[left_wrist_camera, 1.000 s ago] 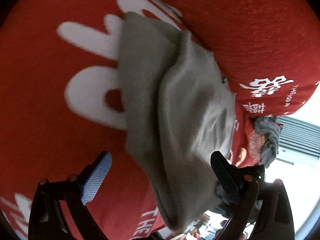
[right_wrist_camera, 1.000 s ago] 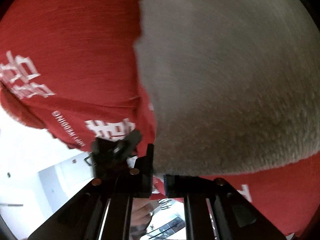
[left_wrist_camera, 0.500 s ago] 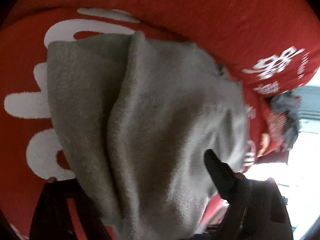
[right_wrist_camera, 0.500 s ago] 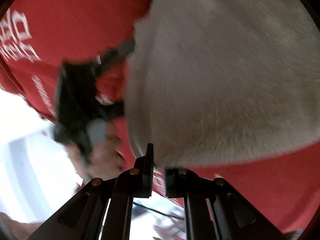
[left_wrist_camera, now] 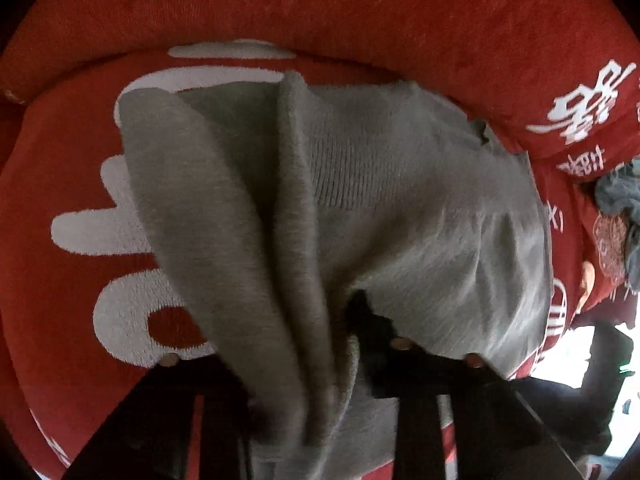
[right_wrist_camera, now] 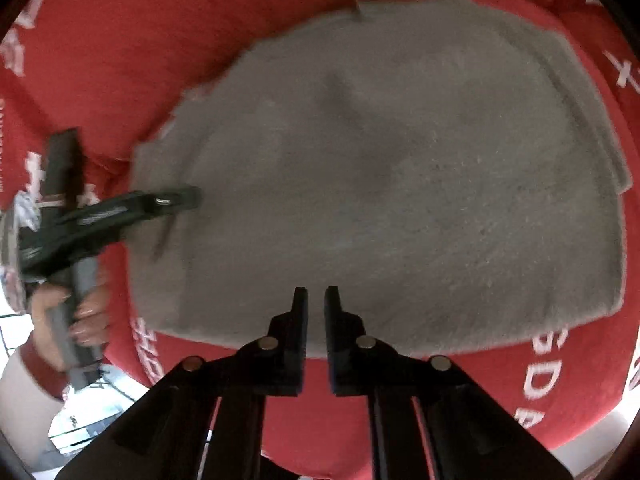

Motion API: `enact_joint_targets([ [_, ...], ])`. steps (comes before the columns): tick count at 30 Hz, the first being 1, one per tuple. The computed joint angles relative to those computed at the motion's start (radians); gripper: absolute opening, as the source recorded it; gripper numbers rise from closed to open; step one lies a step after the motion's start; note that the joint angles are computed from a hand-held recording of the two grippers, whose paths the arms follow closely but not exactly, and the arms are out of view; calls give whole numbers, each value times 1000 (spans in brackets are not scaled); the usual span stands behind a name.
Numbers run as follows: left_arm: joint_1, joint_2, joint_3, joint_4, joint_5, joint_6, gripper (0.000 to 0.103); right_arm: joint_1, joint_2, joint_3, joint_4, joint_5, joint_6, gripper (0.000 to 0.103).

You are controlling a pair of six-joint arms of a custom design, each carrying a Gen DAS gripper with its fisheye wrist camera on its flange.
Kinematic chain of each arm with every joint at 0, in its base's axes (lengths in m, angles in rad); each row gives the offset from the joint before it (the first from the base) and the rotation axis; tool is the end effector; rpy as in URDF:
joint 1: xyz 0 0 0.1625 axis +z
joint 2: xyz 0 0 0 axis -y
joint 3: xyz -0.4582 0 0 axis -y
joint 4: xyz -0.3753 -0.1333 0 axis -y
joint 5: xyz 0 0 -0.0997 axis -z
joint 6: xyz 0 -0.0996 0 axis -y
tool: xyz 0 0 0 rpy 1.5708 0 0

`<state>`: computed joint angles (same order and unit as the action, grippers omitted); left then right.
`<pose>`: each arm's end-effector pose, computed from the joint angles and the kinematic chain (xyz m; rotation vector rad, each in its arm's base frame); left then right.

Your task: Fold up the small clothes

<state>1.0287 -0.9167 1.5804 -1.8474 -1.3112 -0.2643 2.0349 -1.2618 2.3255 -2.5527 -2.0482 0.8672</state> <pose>-0.1892 -0.6220 0.1682 0.4475 2.6963 0.3527 0.2635 -0.3308 0.1746 -0.5139 -2.6496 0.3187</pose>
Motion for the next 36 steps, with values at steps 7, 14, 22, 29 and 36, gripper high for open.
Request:
enact_joint_targets([
  [7,-53,-41,14,-102,-79,-16,19,-52,-33,99,-179,54,-67,8],
  [14,-175,-1,-55,-166,-172,8,16,-116,-217,228,-269,146,-48,8],
  [22,-337,192,-99,-206,-179,20,16,-206,-545,327,-209,173,-44,8],
  [29,-427,341,-77,-149,-92,73,16,-390,-773,423,-174,272,-123,12],
  [36,-471,325,-63,-177,-61,138,71,-565,-919,470,-128,384,-222,12],
])
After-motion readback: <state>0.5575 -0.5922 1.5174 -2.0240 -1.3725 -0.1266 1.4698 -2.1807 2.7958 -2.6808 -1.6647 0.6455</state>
